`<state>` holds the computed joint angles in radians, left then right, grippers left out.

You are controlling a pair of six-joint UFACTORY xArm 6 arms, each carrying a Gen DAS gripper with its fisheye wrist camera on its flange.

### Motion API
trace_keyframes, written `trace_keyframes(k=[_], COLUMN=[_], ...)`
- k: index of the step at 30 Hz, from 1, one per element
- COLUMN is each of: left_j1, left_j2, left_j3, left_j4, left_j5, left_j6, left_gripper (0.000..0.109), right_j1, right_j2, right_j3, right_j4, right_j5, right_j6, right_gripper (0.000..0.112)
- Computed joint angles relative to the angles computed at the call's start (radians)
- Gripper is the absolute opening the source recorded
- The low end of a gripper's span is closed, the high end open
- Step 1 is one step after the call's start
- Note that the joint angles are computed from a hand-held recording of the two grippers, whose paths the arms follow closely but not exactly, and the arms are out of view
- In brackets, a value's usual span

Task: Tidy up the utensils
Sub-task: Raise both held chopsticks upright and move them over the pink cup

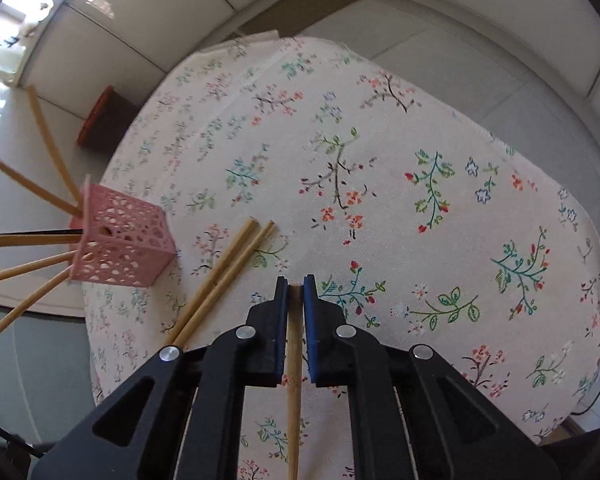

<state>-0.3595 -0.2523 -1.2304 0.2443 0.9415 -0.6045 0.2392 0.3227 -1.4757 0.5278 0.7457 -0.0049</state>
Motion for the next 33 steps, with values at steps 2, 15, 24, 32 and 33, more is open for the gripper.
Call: trace_keyframes(k=[2,15,24,32,33], left_j1=[-0.006,-0.071,-0.119,-0.113,-0.108], left_j2=[-0.014,-0.057,-0.029,0.037,0.046], left_j3=[0.006,-0.046,-0.189,-0.342,-0.353], left_j4=[0.016,0.158,0.266,0.323,0.327], left_j5=[-0.008,0.003,0.057,0.089,0.088], left_j6=[-0.019,-0.161,-0.203,-0.195,-0.191], left_gripper=[0.006,0.006,0.006,0.006,0.006], right_j1=[-0.003,-0.035,-0.086,-0.093,-0.085], right_j2=[-0.06,-0.374,-0.439,-0.353,-0.341], right_j3=[0.043,0.181,0.059,-0.192,-0.22], right_j4=[0.032,0.247,0.391,0.426,0.418], right_j5=[-0.038,-0.112,-0.065,-0.036,-0.045], right_j6=[-0.086,-0.546,-0.633,-0.583,-0.578], right_gripper=[0.008,0.008,0.008,0.008,0.008])
